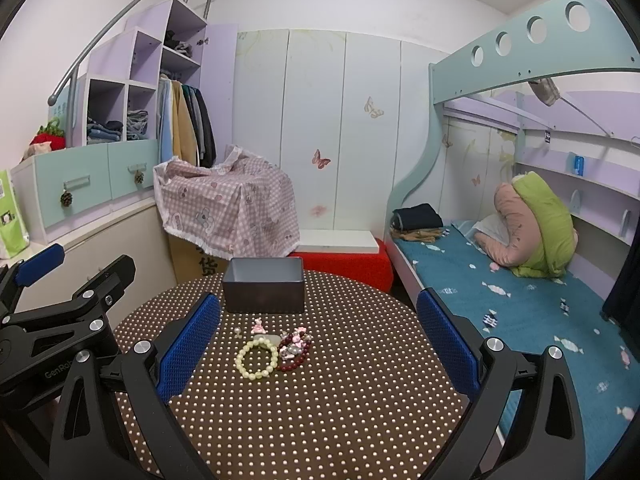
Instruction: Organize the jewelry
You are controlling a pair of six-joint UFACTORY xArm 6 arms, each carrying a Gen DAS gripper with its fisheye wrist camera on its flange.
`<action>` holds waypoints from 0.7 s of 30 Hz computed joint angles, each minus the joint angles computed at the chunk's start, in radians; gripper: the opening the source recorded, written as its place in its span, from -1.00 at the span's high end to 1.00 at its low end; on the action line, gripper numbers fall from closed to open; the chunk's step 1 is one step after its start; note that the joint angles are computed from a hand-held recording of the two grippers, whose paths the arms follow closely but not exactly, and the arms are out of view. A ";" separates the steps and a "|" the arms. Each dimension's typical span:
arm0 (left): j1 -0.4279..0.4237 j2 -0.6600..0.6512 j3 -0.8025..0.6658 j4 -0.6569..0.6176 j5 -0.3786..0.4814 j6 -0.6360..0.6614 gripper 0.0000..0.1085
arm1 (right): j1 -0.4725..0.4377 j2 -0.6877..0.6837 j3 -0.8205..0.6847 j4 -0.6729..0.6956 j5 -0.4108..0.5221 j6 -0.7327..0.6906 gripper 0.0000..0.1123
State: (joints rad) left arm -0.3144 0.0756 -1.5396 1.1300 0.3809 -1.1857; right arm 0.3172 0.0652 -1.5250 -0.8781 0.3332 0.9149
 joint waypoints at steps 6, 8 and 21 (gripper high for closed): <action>0.006 0.017 -0.011 -0.049 -0.006 0.041 -0.77 | -0.001 0.029 -0.003 0.000 -0.008 0.012 -0.70; 0.011 0.027 -0.016 -0.085 -0.014 0.069 -0.77 | -0.003 0.035 -0.005 0.014 -0.012 0.002 -0.70; 0.043 0.183 -0.138 -0.621 0.075 0.502 -0.77 | -0.026 0.144 -0.090 0.220 0.053 -0.162 -0.70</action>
